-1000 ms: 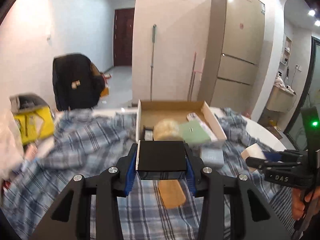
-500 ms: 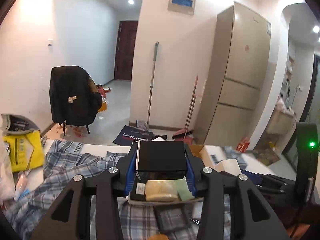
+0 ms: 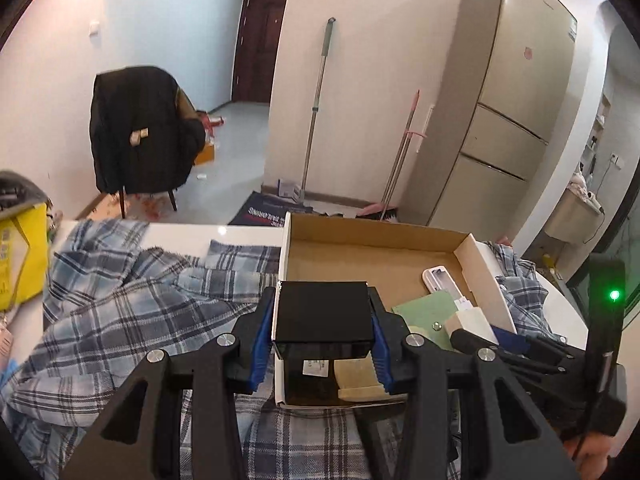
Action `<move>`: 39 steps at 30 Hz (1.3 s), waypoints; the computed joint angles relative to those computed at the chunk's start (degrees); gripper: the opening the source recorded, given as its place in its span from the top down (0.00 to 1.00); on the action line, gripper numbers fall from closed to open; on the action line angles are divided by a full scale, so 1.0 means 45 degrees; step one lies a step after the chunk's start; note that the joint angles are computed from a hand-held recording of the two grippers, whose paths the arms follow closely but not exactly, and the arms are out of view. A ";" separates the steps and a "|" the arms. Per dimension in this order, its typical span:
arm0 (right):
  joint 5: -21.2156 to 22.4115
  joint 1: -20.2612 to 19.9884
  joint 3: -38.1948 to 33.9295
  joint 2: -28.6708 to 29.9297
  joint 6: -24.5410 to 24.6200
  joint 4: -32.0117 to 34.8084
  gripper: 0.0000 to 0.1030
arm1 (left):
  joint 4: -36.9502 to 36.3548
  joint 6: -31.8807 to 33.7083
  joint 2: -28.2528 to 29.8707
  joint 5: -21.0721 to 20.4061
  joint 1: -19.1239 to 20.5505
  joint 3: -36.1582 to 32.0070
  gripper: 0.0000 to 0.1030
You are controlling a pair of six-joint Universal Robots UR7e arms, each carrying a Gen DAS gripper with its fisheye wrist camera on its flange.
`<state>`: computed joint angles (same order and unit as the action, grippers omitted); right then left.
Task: Organize rigid objects
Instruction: 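Carry both items into the cardboard box and open both grippers to release, then withdraw both open grippers from the cardboard box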
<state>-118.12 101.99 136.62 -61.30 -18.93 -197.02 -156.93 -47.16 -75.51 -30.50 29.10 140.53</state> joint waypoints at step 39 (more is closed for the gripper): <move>0.0650 0.2039 0.0902 -0.3641 -0.0454 -0.0168 0.38 | 0.2903 -0.1860 -0.0873 0.2452 -0.2822 -0.0052 0.18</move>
